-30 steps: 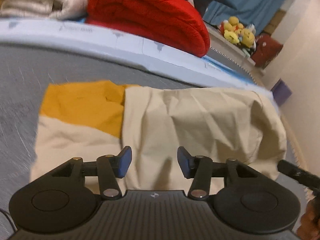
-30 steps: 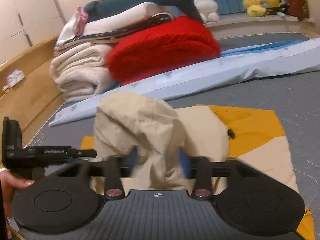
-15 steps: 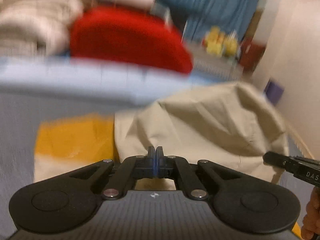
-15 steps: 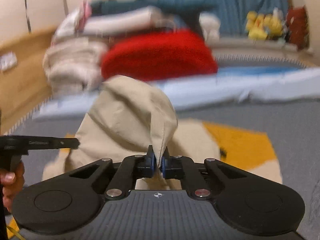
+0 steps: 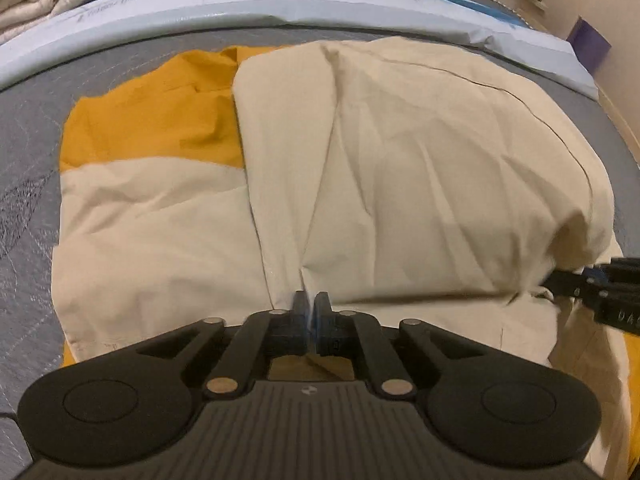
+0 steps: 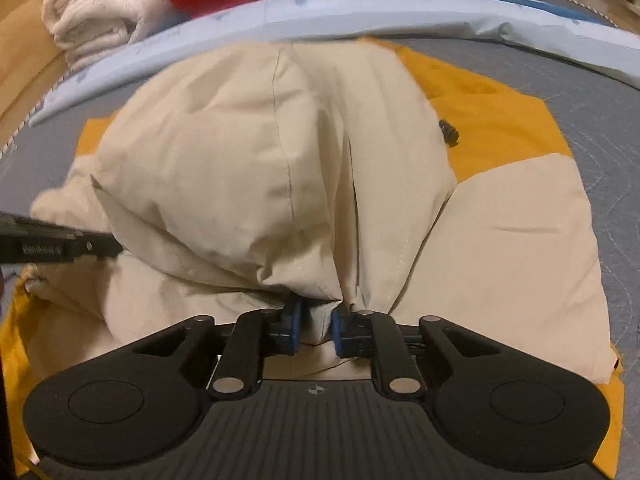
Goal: Fold large clothes
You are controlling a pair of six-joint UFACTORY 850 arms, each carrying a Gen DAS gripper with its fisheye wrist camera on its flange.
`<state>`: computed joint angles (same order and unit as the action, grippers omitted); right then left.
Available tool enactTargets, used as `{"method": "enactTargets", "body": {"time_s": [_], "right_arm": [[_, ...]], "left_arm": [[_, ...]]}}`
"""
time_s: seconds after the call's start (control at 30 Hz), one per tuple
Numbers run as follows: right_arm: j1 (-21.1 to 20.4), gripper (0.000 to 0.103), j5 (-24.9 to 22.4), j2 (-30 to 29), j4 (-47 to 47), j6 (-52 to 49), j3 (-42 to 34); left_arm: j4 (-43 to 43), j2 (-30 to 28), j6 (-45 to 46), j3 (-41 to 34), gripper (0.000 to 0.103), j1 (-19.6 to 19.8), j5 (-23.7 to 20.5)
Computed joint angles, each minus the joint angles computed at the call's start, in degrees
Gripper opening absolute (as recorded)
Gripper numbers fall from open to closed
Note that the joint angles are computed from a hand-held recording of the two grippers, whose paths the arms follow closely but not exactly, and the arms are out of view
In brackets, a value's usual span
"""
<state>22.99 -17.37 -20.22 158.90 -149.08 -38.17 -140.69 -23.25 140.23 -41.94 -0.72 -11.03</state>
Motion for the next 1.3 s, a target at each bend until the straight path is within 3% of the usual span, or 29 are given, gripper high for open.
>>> {"method": "enactTargets", "body": {"time_s": [0.03, 0.07, 0.13, 0.2, 0.33, 0.47, 0.5, 0.6, 0.73, 0.77, 0.87, 0.93, 1.0, 1.07, 1.13, 1.2, 1.3], "right_arm": [[-0.5, 0.020, 0.2, 0.8, -3.3, 2.8, 0.3], [-1.2, 0.025, 0.0, 1.4, -7.3, 5.4, 0.4], [-3.1, 0.037, -1.0, 4.4, -18.2, 10.4, 1.2], [-5.1, 0.043, -3.6, 6.8, -23.0, 9.9, 2.0], [-7.1, 0.043, -12.1, 8.9, -13.4, 4.2, 3.8], [-6.9, 0.043, -28.8, 6.3, -4.4, 10.3, 5.9], [-5.9, 0.043, -29.9, 4.9, -2.5, 9.7, 5.4], [-2.5, 0.043, -26.1, 1.3, 3.0, 5.1, 3.6], [0.3, 0.039, -11.0, -3.9, 4.0, 8.7, -1.3], [0.6, 0.037, -8.7, -5.2, 3.1, 10.3, -2.1], [2.3, 0.037, -7.4, -5.5, 8.1, 3.6, -2.3], [2.1, 0.038, -6.6, -4.4, 7.0, 4.9, -2.3], [1.6, 0.038, -9.8, -2.9, 7.7, 6.5, -1.1], [1.7, 0.039, -12.9, -1.6, 12.4, 1.4, 0.2], [1.7, 0.040, -11.4, -2.2, 16.0, -2.1, 0.0], [1.0, 0.039, -6.4, -4.3, 13.9, 0.9, -1.9], [0.5, 0.039, -7.7, -3.3, 13.1, 3.3, -0.8]], "left_arm": [[1.7, 0.5, -1.4, 0.3, 0.014, 0.3, -0.9], [2.6, 1.6, -2.3, 0.9, 0.024, 0.9, -2.9], [-1.4, 4.2, 0.6, 2.7, 0.036, 1.9, -7.9], [-4.6, 6.8, 1.7, 4.7, 0.037, 3.3, -14.9], [-9.3, 8.4, 0.1, 8.2, 0.037, 3.8, -30.2], [-14.0, 7.1, 3.4, 9.0, 0.037, -0.7, -35.1], [-15.9, 6.6, 5.9, 8.8, 0.037, -2.6, -34.4], [-21.4, 3.8, 12.6, 7.4, 0.037, -6.1, -29.5], [-26.8, -1.4, 18.7, 2.1, 0.033, -7.5, -10.8], [-24.7, -2.6, 16.9, 1.1, 0.032, -7.1, -8.4], [-23.5, -2.7, 17.2, 0.6, 0.033, -7.0, -6.2], [-24.4, -1.3, 18.2, 1.0, 0.035, -6.9, -5.5], [-19.5, 1.4, 11.3, 2.5, 0.036, -6.1, -7.4], [-20.1, 2.8, 11.0, 3.5, 0.036, -4.9, -9.2], [-27.5, 1.8, 18.5, 2.5, 0.036, -5.1, -6.1], [-31.3, -0.9, 22.9, 0.3, 0.029, -5.0, -1.3], [-30.1, 0.6, 20.2, 1.0, 0.030, -4.8, -2.5]]}}
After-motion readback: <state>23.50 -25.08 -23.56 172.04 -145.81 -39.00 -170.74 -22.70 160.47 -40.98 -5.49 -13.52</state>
